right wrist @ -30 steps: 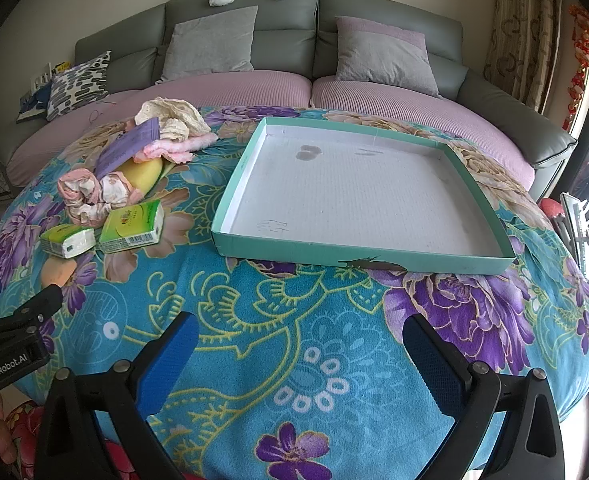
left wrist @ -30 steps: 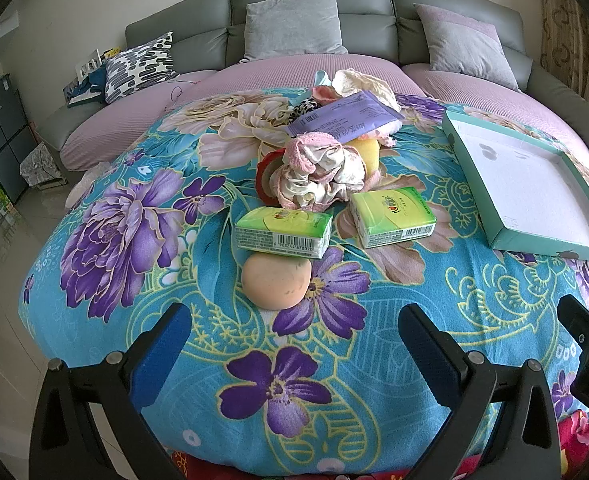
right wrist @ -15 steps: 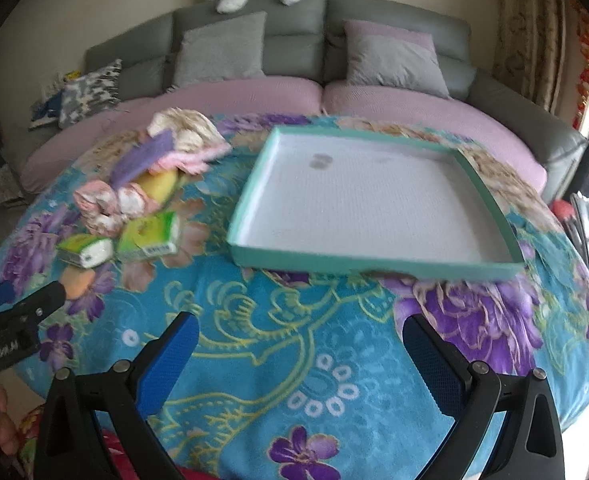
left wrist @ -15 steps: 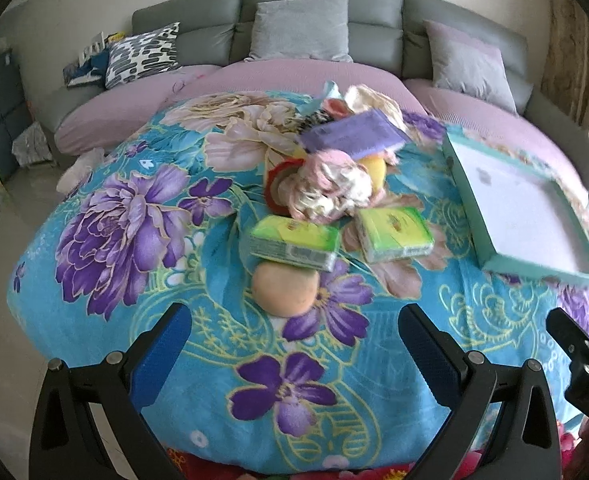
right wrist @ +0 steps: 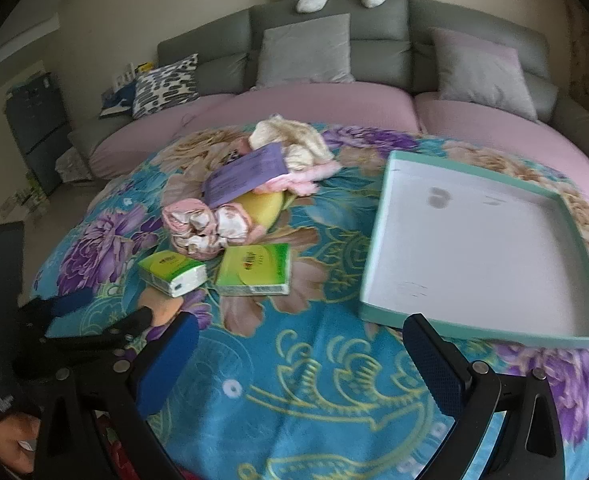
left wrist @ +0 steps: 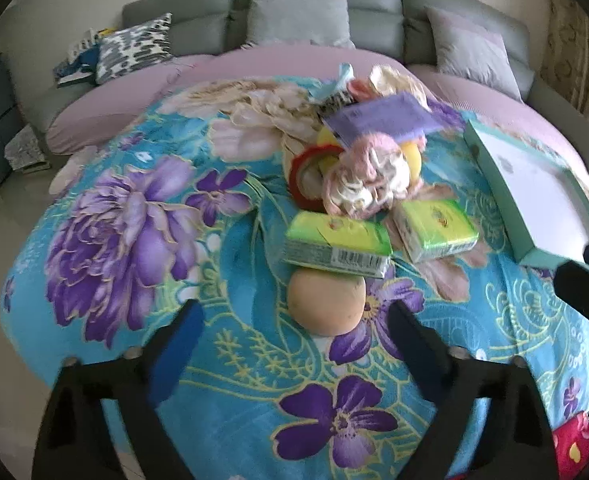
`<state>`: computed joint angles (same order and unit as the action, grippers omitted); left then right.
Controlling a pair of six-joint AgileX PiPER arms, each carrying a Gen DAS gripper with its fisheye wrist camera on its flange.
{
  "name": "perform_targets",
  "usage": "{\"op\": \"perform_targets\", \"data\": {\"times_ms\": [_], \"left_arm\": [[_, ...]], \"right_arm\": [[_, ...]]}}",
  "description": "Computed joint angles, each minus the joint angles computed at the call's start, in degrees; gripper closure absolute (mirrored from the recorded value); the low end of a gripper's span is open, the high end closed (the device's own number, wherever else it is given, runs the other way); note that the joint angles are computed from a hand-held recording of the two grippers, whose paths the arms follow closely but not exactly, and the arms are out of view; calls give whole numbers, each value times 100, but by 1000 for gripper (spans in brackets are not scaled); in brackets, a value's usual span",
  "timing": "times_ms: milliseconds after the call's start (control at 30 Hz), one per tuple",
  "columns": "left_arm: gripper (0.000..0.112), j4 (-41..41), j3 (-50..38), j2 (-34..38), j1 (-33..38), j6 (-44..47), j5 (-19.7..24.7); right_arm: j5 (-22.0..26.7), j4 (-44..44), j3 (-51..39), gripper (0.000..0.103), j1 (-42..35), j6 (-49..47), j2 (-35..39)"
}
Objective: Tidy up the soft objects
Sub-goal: 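Grasp the green tissue pack with the right tool while the left tool grasps the tan sponge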
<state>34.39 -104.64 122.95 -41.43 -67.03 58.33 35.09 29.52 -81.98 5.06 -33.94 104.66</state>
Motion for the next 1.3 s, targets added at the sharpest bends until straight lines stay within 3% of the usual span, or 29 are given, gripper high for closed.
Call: {"op": "perform_targets", "data": {"times_ms": [200, 367, 667, 1067, 1300], "left_arm": [[32, -93, -111, 168, 74, 289, -211], [41, -323, -130, 243, 170, 503, -398], [42, -427, -179, 345, 213, 615, -435], [54, -272, -126, 347, 169, 505, -464], [58, -231, -164, 386, 147, 540, -472]], "right_arm": [[263, -17, -623, 0, 207, 46, 531], [461, -165, -1165, 7, 368, 220, 1000], [748, -421, -1942, 12, 538, 517, 1734], [208, -976, -1871, 16, 816, 768, 1900], [172, -1045, -1891, 17, 872, 776, 1913]]}}
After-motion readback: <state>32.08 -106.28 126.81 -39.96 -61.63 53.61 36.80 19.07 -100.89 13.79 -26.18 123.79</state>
